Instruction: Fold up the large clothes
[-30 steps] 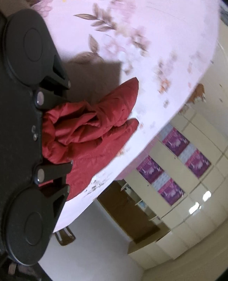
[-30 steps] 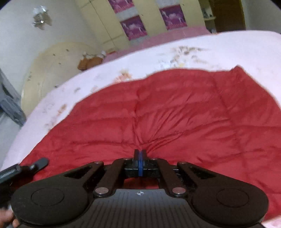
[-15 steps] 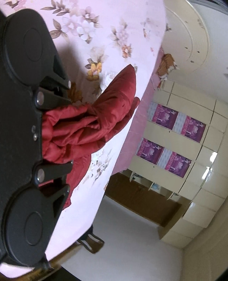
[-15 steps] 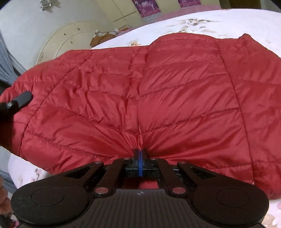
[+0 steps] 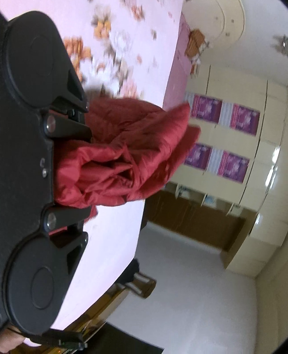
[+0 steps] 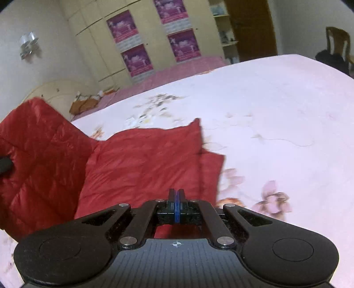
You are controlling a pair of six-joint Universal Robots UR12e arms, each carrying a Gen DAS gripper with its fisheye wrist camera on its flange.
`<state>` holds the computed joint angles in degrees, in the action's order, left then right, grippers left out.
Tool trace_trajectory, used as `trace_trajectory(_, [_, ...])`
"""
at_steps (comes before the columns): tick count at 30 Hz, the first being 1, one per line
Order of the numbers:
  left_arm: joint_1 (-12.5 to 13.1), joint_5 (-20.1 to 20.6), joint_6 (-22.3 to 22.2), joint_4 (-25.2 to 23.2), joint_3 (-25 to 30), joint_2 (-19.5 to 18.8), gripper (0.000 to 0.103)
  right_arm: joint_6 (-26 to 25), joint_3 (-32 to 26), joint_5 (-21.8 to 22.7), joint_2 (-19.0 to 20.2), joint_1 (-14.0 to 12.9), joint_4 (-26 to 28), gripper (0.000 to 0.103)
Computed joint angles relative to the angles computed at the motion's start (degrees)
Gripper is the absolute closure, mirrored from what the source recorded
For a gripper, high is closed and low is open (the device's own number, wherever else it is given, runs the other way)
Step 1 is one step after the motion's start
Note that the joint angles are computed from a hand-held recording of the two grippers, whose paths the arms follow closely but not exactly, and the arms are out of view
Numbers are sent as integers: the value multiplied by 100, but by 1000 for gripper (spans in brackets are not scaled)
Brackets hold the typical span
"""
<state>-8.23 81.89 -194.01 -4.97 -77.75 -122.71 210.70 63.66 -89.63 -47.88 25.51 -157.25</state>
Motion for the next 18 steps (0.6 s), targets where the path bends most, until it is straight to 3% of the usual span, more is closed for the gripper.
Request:
trace_trajectory(5, [-212,-242,199,-387,483,-366,84,112,151,194,-101,-150,-97,103])
trace_trajectory(7, [-265,-456,415,-870,699,-503,84,154,291,282,-197,-243,-134,103])
trace_trajectory(9, [-309,-710,663,-1558,931,-631,78,187,386,446,-244,-327,-221,103])
trace_trajectory(10, [-335,-815,873,-1887,1039,-690,68,236,445,625,-273,-377,-290,103])
trace_trajectory(12, [-371,-889,1045,-2013,1076,-735,40,415,491,965,-281,-461,-438,103])
trace_trajectory(13, [-351,-1120,1038,-2007,1050,-723,24,519,485,1057,-273,-487,-480,93])
trace_trajectory(14, [-318,-1359,1005,-1998,1008,-688,23,611,490,1038,-271,-496,-586,38])
trace_trajectory(15, [-271,-1626,960,-2026,962,-634,26,667,549,884,-271,-480,-927,9])
trace_trajectory(17, [-129,-2097,674,-1753,782,-495,44,533,524,878,-248,-485,-1250,15])
trace_trajectory(18, [-71,-2132,537,-1510,690,-435,47,545,464,924,-227,-494,-1263,33])
